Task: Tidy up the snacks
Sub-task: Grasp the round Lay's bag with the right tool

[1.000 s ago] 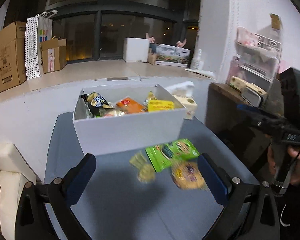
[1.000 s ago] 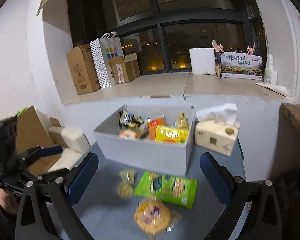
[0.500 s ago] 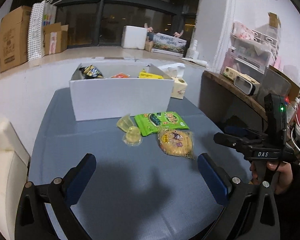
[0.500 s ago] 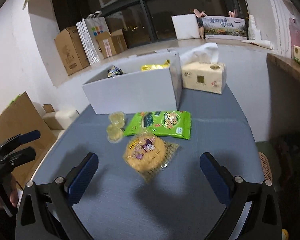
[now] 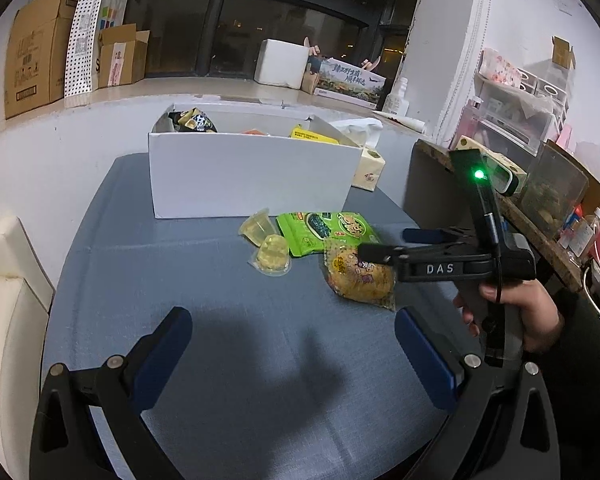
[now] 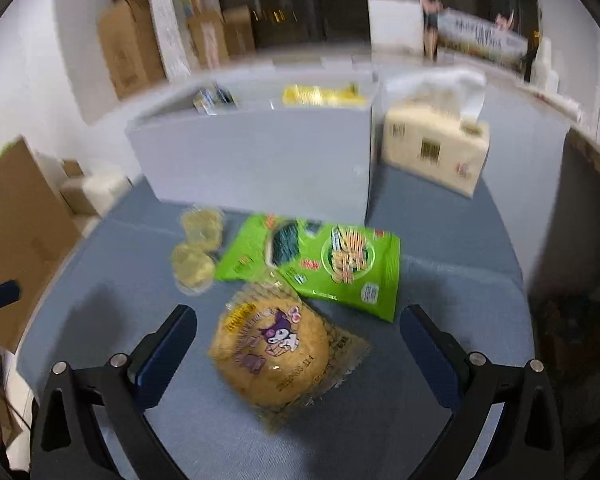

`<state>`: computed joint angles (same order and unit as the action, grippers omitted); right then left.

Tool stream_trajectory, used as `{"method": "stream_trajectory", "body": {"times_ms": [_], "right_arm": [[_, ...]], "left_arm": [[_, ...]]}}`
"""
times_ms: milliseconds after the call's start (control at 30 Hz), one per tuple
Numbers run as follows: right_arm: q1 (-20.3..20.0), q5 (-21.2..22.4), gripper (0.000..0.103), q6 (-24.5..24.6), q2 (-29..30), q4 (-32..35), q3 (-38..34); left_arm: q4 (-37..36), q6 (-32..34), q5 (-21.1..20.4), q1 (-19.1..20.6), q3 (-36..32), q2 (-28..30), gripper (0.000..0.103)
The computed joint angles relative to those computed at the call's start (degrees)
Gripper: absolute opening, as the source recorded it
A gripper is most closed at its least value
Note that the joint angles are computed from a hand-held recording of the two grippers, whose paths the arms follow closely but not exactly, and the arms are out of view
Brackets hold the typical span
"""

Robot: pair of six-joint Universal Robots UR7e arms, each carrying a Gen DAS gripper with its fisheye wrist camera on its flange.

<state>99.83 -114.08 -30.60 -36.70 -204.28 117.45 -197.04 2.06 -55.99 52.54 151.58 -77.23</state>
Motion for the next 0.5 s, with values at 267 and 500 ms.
{"method": "stream_trajectory", "body": {"times_ms": [267,500], "right_arm": [[-1.0,-2.1,0.103,-8.9,1.5,9.1,-3.2],[-2.1,-0.9,0.092,-7.4,2.0,7.7,-2.4]], "left_arm": [[0.4,-0.1,-0.9,0.7,-0.5,0.8,0.103],[1.2,-0.2,-0.6,1.1,-1.3,2.4,0.103]]}}
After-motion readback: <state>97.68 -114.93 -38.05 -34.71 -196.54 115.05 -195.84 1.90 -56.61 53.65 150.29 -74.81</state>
